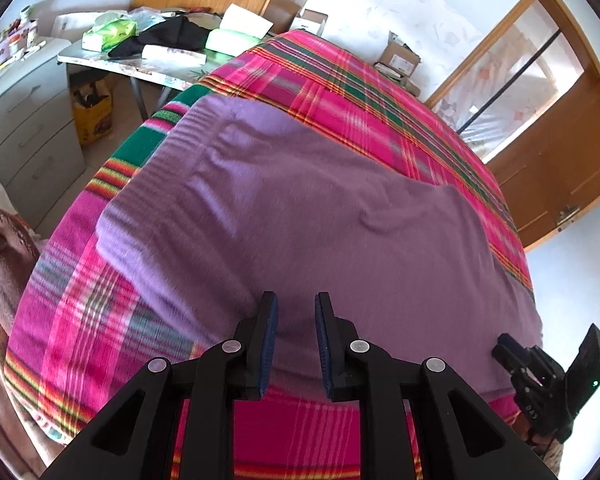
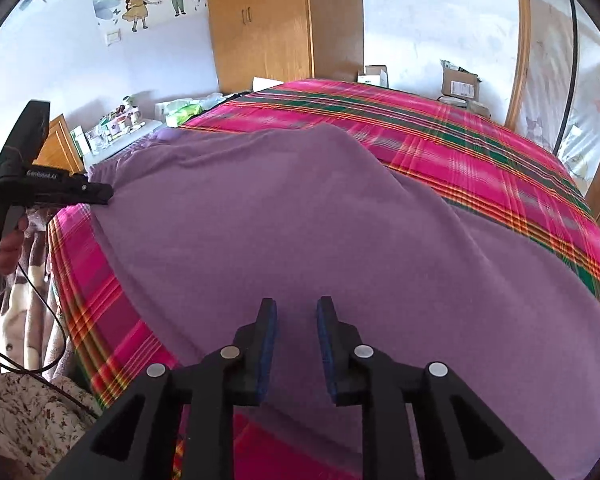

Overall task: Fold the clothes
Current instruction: 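Move the left gripper down to the folded edge of the purple fleece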

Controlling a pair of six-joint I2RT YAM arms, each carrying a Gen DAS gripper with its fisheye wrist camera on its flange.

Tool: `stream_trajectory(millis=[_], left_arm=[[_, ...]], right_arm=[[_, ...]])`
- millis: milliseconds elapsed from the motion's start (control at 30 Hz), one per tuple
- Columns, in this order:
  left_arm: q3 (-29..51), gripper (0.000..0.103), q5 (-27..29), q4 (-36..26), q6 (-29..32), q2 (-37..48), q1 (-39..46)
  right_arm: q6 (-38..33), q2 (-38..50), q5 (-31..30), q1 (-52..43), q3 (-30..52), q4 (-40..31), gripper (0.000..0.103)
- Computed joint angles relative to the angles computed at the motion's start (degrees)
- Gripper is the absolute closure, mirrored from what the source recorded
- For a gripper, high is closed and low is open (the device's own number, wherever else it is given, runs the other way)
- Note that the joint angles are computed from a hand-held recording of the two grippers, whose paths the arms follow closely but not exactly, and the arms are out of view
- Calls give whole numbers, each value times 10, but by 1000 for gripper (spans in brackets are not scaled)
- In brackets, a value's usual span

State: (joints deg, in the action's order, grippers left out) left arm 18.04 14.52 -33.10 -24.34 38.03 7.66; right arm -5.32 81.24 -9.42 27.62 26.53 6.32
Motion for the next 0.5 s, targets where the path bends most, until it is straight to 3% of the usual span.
stream_trajectory(millis=[200,400,500], left_arm=[[-36,83,81,-65,43,-103,86],[-31,83,61,-95,39,-128,82],[-33,83,80,-101,54,-130,107]], right_arm=[[11,-9,5,20,5,0,82],[21,30,9,85,35,24,76],[21,54,11,110,43,29,76]])
